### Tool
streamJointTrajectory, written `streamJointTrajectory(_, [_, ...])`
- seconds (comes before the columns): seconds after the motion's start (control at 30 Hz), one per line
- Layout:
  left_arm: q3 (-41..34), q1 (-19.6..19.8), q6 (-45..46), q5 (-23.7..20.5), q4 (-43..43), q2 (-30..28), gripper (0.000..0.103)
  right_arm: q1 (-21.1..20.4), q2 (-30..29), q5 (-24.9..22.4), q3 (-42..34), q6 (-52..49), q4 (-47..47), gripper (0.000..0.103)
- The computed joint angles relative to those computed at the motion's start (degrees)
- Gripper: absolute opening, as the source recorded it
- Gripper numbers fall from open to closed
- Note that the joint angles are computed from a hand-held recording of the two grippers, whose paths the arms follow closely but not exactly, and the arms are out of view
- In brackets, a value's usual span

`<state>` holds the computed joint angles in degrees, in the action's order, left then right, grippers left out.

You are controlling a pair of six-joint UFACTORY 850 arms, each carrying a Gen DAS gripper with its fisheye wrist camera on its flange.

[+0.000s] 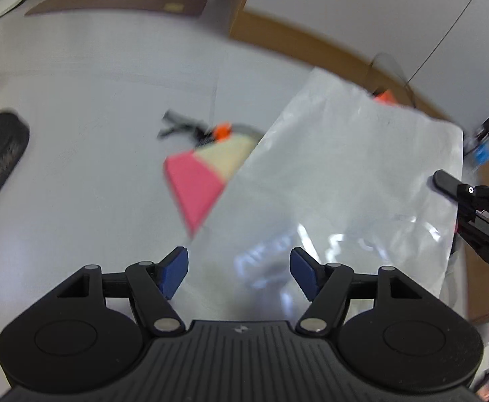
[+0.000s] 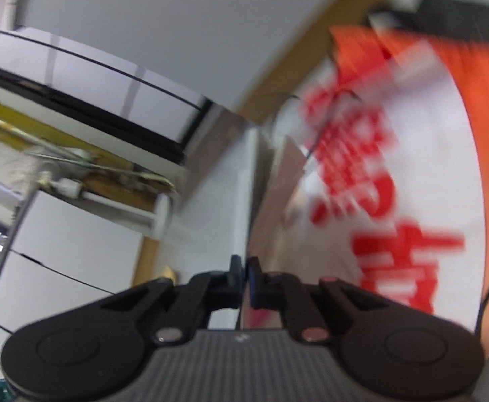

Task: Fold shopping bag
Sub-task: 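Close the right gripper on the paper bag edge and lift it, then lay the white paper bag flat on the pile, open right gripper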

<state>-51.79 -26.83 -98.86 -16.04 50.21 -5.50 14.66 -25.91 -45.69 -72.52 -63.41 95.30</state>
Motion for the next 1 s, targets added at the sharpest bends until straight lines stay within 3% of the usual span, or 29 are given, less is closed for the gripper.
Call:
streamJointTrajectory(0.2, [-2.97, -0.62, -5.05, 1.47, 6.03, 0.68, 0.071, -1.04, 4.76, 2.96, -4.08, -6.97, -1.8, 0.001])
streamJointTrajectory(0.43, [-4.57, -1.01, -4.53, 3.02, 5.93, -0.78, 0.072, -0.24, 8.71, 16.41, -6.45, -21.95, -3.34, 0.001])
streamJointTrajectory(0.53, [-4.39, -0.54, -3.29, 2.8, 3.72, -1.24, 0.072, 2.04, 9.99, 24.78, -5.42, -34.89, -3.09, 0.001])
streamJointTrajectory(0.67, [-3.98, 0.74, 0.41, 3.24, -2.03, -1.58, 0.072, 5.27, 10.32, 30.64, -2.94, -44.08, -4.9, 0.001])
streamJointTrajectory(0.8, [-2.66, 1.71, -1.27, 4.83, -1.9, -0.39, 0.076, 8.66, 10.64, 29.55, 1.13, -48.53, -7.4, 0.004])
streamJointTrajectory(0.87, [-1.24, 1.85, -6.5, 5.5, 2.32, 1.19, 0.078, 10.39, 10.43, 28.77, 2.17, -47.89, -10.09, 0.006])
streamJointTrajectory(1.0, [1.17, 2.16, -11.66, 5.45, 5.91, 3.43, 0.082, 12.47, 8.9, 26.9, 1.43, -34.08, -20.65, 0.013])
